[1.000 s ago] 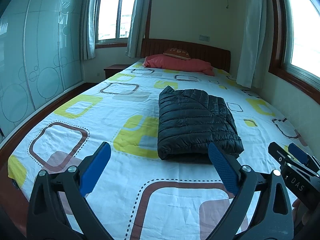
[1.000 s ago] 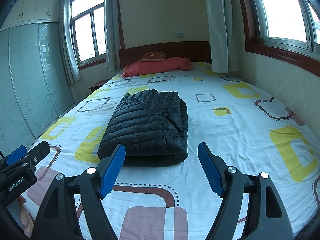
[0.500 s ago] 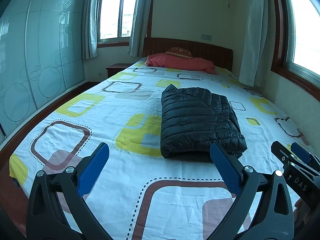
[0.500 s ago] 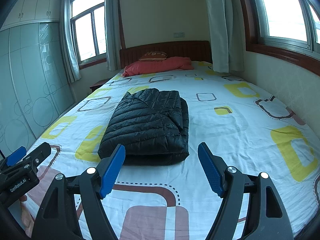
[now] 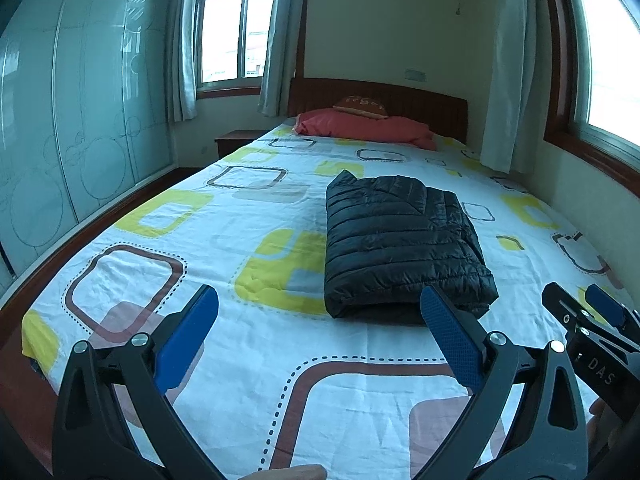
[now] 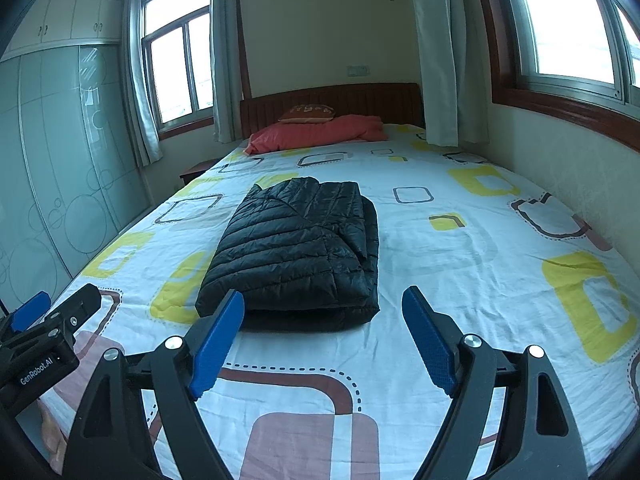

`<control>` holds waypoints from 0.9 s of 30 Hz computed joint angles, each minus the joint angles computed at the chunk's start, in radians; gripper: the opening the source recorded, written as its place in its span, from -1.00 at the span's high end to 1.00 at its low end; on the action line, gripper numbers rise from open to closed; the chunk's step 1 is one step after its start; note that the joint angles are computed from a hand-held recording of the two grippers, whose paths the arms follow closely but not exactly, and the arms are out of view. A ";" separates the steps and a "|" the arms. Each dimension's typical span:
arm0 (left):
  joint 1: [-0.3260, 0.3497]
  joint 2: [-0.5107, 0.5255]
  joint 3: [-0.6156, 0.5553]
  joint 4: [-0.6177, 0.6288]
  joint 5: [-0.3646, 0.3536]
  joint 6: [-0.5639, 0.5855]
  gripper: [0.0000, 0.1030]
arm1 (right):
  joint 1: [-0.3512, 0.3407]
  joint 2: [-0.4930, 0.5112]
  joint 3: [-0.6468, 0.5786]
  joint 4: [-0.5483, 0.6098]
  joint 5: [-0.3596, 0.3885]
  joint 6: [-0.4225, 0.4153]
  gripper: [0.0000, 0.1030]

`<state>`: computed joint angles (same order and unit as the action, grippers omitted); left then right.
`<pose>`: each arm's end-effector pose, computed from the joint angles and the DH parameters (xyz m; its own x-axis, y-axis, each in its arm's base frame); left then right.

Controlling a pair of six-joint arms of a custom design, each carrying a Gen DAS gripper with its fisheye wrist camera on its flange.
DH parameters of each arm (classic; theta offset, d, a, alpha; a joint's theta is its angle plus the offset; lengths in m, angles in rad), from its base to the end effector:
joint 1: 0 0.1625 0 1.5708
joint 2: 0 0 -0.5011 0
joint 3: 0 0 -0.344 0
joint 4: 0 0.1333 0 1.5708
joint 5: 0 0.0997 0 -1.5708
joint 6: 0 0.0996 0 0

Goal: Fold large clothes

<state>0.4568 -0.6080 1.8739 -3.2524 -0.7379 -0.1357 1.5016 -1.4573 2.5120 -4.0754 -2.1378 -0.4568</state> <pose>-0.4766 -0.4649 0.0996 -0.6708 0.4130 -0.6160 0.7371 0.4637 -0.4917 0.0574 -0.3267 0.4500 -0.7258 0.4766 0.4960 -0.3474 0.3683 -0.8623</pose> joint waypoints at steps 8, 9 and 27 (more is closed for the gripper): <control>0.001 0.010 -0.003 0.002 -0.005 0.011 -0.96 | -0.011 -0.001 -0.001 0.015 0.007 0.004 -0.56; 0.001 0.010 -0.003 0.003 -0.008 0.009 -0.96 | -0.011 -0.001 -0.001 0.015 0.006 0.004 -0.56; 0.011 0.016 -0.013 0.004 -0.010 -0.010 -0.96 | -0.035 0.011 0.001 0.016 0.020 0.003 -0.56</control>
